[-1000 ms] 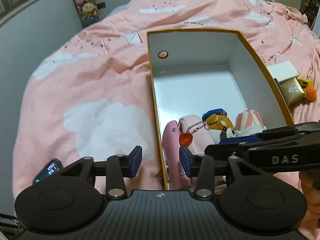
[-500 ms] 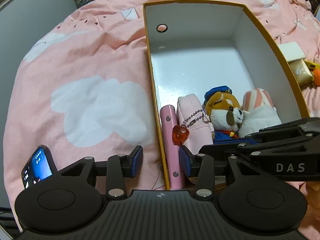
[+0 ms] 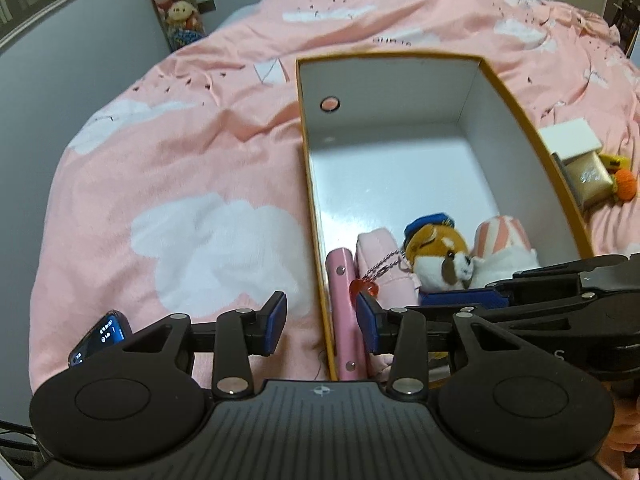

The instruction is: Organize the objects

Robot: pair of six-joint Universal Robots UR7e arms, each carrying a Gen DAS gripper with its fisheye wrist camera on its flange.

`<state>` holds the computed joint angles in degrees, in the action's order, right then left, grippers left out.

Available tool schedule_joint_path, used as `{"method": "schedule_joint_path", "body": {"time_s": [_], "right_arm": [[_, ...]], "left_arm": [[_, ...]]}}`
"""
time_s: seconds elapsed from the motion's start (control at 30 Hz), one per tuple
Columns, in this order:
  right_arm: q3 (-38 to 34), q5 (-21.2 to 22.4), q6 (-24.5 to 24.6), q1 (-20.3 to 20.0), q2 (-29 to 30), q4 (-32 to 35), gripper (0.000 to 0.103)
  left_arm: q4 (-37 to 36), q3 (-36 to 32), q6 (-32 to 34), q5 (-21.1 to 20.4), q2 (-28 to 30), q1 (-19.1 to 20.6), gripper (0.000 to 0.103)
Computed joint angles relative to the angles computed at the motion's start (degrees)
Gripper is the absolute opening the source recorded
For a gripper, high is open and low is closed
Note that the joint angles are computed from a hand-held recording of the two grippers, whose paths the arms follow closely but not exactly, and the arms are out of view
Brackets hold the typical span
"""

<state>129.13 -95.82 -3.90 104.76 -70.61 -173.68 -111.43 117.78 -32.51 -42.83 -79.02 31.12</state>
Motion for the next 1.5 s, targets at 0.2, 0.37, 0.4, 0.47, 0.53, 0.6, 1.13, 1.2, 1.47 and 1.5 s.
{"method": "schedule_joint_path", "body": {"time_s": [0.2, 0.37, 0.4, 0.47, 0.53, 0.6, 1.13, 1.2, 1.47, 1.5], "right_arm": [[1.3, -5.6, -2.0, 3.1, -2.5, -4.6, 0.043], [3.5, -11.5, -3.8, 5.0, -5.5, -11.7, 0.044], [4.2, -12.1, -4.0, 4.9, -6.4, -13.1, 0.045], [5.5, -14.2, -4.4, 4.8, -8.2, -15.9, 0.046], [6.7, -17.2, -4.8, 4.6, -9.9, -18.4, 0.047], [7.5, -20.5, -4.5, 4.1, -11.4, -19.4, 0.047], [12.3, -28.4, -8.1, -7.8, -17.5, -24.1, 0.049], [12.6, -27.2, -8.7, -9.2, -17.8, -24.2, 0.049], [13.3, -19.2, -8.5, -15.1, -20.1, -21.6, 0.049], [13.3, -18.3, -8.6, -15.6, -20.3, -21.3, 0.049]], "left_arm": [[-5.5, 1.0, 1.9, 0.9, -0.1, -2.1, 0.047], [-15.6, 1.7, 7.4, -2.0, 1.3, -3.1, 0.047], [-18.0, 1.7, 8.7, -3.6, 1.7, -3.0, 0.047], [-21.9, 1.3, 10.8, -7.1, 2.9, -2.6, 0.047], [-24.7, 0.5, 12.9, -10.5, 4.8, -2.3, 0.047], [-27.3, -0.1, 14.7, -13.8, 6.8, -2.2, 0.047], [-24.2, -15.3, 11.5, -25.8, 28.9, 1.2, 0.062], [-21.6, -17.7, 8.3, -24.3, 31.4, 1.5, 0.062], [-15.1, -23.5, 4.3, -20.5, 37.7, 2.0, 0.069], [-14.2, -24.0, 4.1, -19.9, 38.3, 2.0, 0.069]]}}
